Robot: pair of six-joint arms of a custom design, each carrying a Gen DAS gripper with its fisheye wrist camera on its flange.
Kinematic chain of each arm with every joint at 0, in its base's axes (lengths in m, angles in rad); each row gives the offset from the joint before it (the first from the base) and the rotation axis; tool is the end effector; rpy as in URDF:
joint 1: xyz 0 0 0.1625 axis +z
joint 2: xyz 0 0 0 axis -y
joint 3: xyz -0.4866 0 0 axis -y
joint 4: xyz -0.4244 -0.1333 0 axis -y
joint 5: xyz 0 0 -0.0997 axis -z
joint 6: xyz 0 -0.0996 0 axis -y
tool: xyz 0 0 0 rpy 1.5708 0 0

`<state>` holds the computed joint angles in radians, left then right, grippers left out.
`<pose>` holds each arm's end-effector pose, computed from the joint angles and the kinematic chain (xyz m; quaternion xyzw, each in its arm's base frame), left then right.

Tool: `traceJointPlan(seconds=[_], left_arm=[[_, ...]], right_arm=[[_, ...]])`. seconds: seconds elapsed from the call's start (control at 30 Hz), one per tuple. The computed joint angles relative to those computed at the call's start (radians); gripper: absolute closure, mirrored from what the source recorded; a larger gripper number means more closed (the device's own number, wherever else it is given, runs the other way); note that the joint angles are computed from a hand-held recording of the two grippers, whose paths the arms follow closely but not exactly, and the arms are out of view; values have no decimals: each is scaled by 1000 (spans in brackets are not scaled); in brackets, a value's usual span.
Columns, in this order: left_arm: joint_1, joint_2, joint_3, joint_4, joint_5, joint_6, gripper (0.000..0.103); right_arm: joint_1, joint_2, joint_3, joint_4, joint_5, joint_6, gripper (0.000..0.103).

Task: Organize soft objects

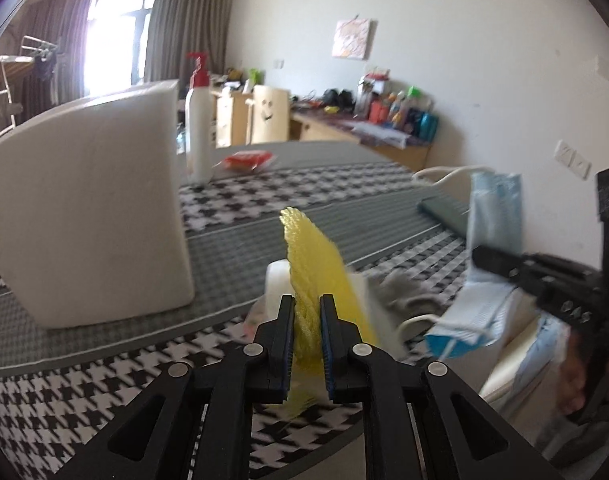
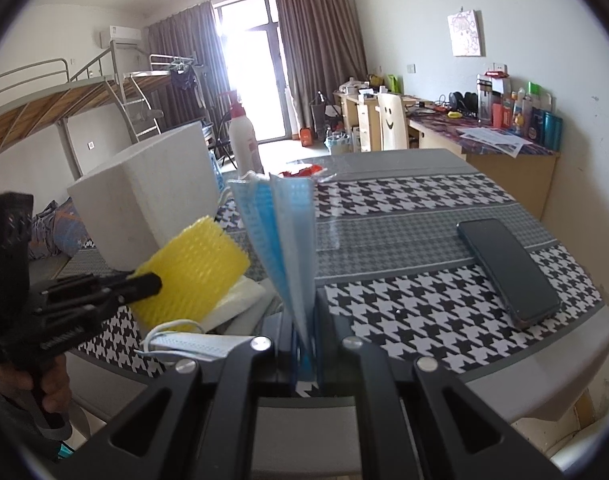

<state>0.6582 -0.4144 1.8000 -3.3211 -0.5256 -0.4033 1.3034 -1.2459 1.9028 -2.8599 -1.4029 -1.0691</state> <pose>-0.3677 -0.5617 -0.0698 0.1271 0.8475 -0.4245 0.2923 -0.0218 -0.6471 0.3442 0.3936 -0.8619 0.2925 0.1294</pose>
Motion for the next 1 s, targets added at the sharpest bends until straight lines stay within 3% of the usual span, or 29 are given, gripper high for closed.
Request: traceJointPlan(seconds=[0.07, 0.2, 0.37, 0.5, 0.63, 0.77, 1.0], left_arm=[[-2, -1, 3, 13, 22, -15, 78], [-18, 10, 0, 18, 88, -15, 45], [-39, 33, -25, -23, 139, 61, 32], [-50, 50, -42, -101, 137, 160, 30], [-44, 58, -65, -63, 99, 184, 30], [-31, 59, -80, -12, 57, 184, 30], [-11, 55, -93, 135, 68, 94, 30]], right_arm=[[1, 1, 1, 3, -3, -2, 94], [5, 1, 4, 1, -6, -3, 94], [4, 2, 1, 3, -7, -1, 94], [0, 1, -3, 4, -5, 4, 94], [-6, -1, -4, 2, -3, 8, 94], [-14, -3, -5, 0, -5, 14, 94], [-19, -4, -7, 5, -2, 24, 94]])
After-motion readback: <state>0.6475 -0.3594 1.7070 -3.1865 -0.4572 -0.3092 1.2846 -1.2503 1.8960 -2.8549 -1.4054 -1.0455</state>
